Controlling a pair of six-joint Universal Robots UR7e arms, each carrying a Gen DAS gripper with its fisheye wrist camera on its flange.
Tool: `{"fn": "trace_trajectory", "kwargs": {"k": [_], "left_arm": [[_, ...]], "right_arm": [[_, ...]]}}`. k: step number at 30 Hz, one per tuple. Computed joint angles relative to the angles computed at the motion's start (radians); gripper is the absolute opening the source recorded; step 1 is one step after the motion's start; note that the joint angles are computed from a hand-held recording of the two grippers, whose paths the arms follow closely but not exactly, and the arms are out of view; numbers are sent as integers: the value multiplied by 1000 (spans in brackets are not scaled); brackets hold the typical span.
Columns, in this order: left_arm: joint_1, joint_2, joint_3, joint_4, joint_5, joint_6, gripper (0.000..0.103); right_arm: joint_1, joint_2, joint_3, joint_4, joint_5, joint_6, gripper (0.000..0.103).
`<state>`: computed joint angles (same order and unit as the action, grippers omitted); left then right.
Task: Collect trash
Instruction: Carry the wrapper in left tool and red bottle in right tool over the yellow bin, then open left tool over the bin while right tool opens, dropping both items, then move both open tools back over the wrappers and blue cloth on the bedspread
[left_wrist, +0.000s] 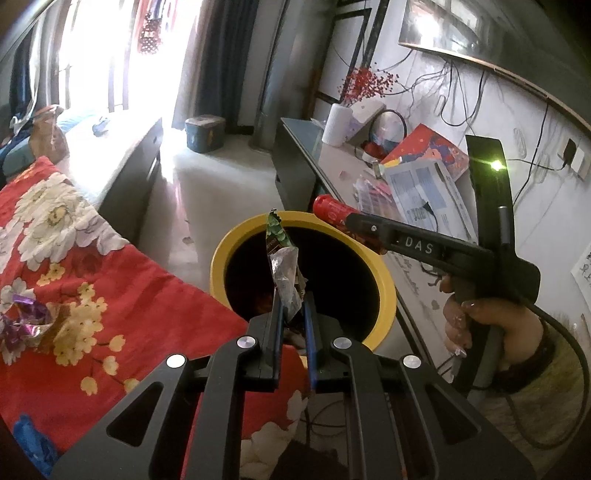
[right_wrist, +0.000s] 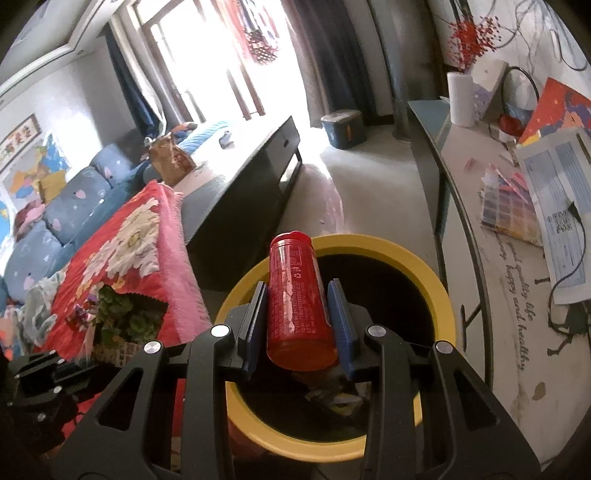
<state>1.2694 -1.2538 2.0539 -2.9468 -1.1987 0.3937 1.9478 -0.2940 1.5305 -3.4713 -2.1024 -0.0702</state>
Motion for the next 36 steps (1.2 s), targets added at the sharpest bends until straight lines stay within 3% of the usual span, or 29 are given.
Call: {"fn": "trace_trajectory", "kwargs": {"k": [19, 22, 24, 25, 26, 28, 32, 36], "left_arm": [[17, 94, -72, 93, -3, 4, 10], [20, 111, -93, 121, -3, 6, 13], [19, 116, -96, 108, 4, 9, 34], [20, 116, -92, 88, 8, 5, 58], [20, 113, -91, 79, 7, -1, 65], [22, 102, -88, 78, 1, -11, 68], [15, 71, -58, 14, 34, -17, 94], [11, 42, -42, -27, 65, -37, 95]], "right_arm": [[-39, -13, 22, 38, -9, 65, 27], [-37, -12, 25, 23, -21, 84, 35], [-35, -13, 28, 13, -26, 86, 44], [-33, -13, 29, 6, -31, 85, 45], [-31, -14, 31, 1, -29, 81, 47], [-28, -16, 35, -10, -28, 76, 53], [-12, -10, 25, -21, -35, 56, 56], [12, 0, 12, -41, -37, 15, 62]]}}
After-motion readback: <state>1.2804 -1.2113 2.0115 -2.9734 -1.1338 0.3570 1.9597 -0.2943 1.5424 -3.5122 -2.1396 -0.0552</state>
